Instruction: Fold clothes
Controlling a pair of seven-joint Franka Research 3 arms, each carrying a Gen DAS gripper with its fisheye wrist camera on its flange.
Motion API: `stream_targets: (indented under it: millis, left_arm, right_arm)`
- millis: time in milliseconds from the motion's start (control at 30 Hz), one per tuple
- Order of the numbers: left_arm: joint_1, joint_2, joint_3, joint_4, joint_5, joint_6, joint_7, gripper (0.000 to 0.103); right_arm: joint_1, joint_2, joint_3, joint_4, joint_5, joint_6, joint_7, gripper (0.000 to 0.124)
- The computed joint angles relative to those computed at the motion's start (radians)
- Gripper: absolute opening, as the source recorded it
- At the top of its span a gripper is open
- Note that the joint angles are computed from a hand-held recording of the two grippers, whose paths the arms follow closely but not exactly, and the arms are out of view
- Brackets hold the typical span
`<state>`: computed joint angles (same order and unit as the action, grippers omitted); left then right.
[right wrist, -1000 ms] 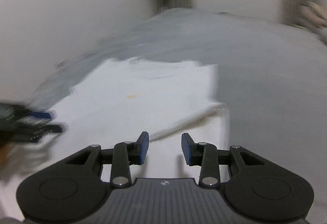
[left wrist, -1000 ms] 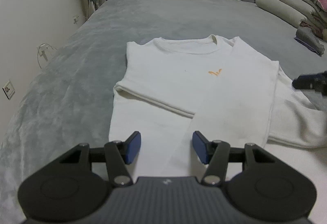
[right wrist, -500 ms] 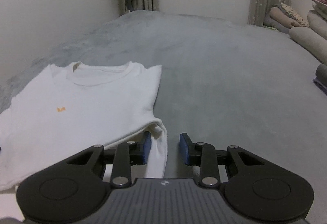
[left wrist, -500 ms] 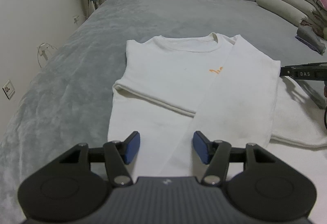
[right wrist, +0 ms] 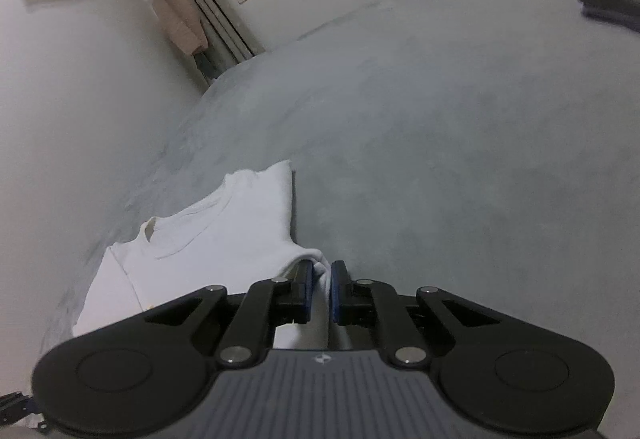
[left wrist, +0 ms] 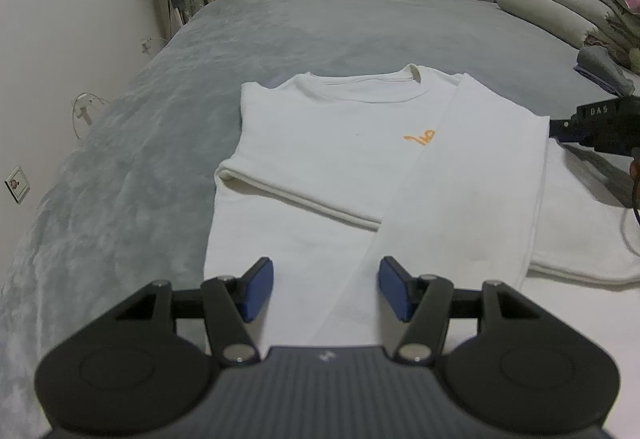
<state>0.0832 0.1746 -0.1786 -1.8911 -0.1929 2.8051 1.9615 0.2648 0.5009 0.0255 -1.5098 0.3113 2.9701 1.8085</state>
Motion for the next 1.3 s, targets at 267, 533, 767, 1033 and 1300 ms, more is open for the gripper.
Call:
stream_targets:
  millis: [267,533,767,1033,1300]
  left_arm:
    - [0.0,0.001,0.001,0.005,0.005,-0.007,-0.004,0.058]
    - [0.002,-0.013,-0.01,-0.019,-0.025,0.018,0.026,0.058]
    - [-0.007,-0.016,-0.006,-0.03,-0.02,0.026,0.041,0.058]
    - [-0.009,-0.024,-0.004,-0.036,-0.01,0.051,0.018,0.058]
    - [-0.03,-0.024,0.001,-0.071,0.013,0.09,0.028,0.059]
  right_arm:
    - [0.108,-0.034,-0.154,0.001,-0.202,-0.092,0.074,0.02]
    - [0.108,-0.067,-0.127,-0.062,-0.406,0.125,0.085,0.023]
    - [0.152,0.022,-0.149,0.047,-0.383,-0.063,0.01,0.004]
    - [0.167,-0.018,-0.129,0.043,-0.44,-0.106,-0.034,0.015]
    - [0.144,-0.002,-0.029,0.098,-0.357,-0.221,-0.202,0.033]
